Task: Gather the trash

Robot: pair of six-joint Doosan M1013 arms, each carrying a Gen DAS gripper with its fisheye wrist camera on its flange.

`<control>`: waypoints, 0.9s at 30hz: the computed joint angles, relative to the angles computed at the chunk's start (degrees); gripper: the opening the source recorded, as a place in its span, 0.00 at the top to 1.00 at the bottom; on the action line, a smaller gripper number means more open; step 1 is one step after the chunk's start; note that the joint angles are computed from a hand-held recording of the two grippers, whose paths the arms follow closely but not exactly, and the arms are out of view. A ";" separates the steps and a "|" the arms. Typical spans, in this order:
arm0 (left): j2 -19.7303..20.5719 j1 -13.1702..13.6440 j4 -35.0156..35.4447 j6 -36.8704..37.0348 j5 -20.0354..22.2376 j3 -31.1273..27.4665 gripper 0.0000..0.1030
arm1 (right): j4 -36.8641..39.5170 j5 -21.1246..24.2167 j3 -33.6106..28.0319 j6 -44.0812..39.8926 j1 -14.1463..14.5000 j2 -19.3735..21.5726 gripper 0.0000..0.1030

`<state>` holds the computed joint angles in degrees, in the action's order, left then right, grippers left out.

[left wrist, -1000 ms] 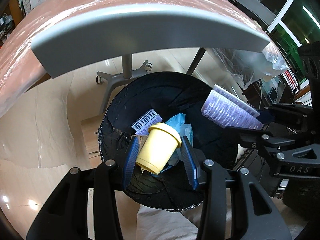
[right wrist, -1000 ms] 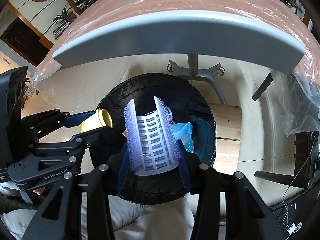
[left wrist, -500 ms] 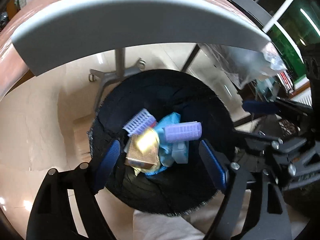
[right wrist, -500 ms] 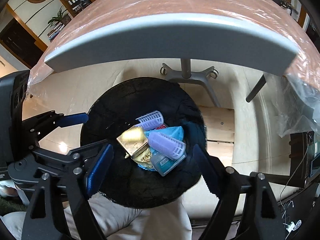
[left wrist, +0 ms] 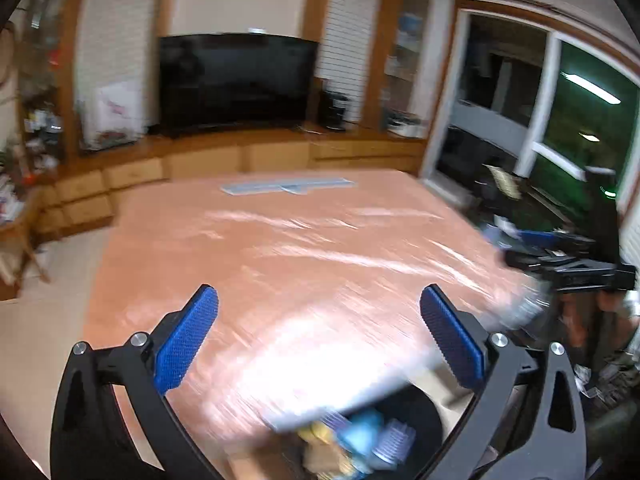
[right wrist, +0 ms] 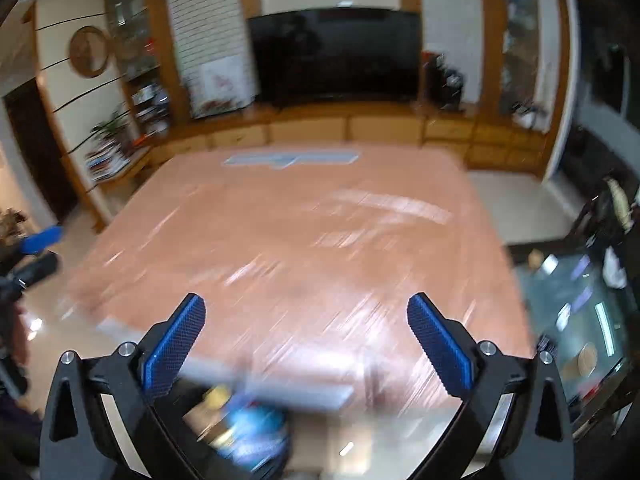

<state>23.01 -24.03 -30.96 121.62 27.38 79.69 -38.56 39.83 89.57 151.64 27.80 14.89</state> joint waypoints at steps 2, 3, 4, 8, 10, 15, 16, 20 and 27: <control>3.65 -0.03 9.95 -9.99 1.11 -4.96 0.02 | -0.19 -0.44 -1.71 -0.91 -2.93 2.08 0.04; 5.61 0.08 13.30 -13.87 2.35 -7.64 0.02 | 1.10 -0.44 -2.73 -1.70 -4.33 3.25 0.04; 8.14 0.39 15.73 -16.94 4.08 -11.11 0.02 | 3.06 0.12 -4.19 -2.80 -6.04 4.76 0.04; 15.72 0.67 24.95 -25.67 10.10 -22.16 0.02 | 8.22 1.84 -8.31 -5.30 -10.33 9.10 0.04; 18.79 0.99 26.02 -27.94 13.25 -26.58 0.02 | 8.05 3.11 -10.33 -5.77 -10.91 11.19 0.04; 23.82 1.96 29.52 -34.06 17.79 -33.23 0.02 | 10.08 4.75 -13.33 -8.68 -13.08 14.46 0.04; 24.72 2.25 29.43 -35.24 18.89 -34.45 0.02 | 10.23 5.16 -13.73 -8.59 -13.36 14.90 0.04; 26.45 2.91 28.79 -36.95 22.26 -36.75 0.02 | 10.77 5.36 -14.16 -8.56 -13.85 15.71 0.04; 28.91 2.75 28.56 -34.78 25.42 -41.45 0.02 | 11.36 6.95 -16.22 -10.74 -13.94 17.21 0.04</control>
<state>51.93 -21.28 -2.40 86.84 52.80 38.24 -27.20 46.78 73.36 140.90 13.86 32.10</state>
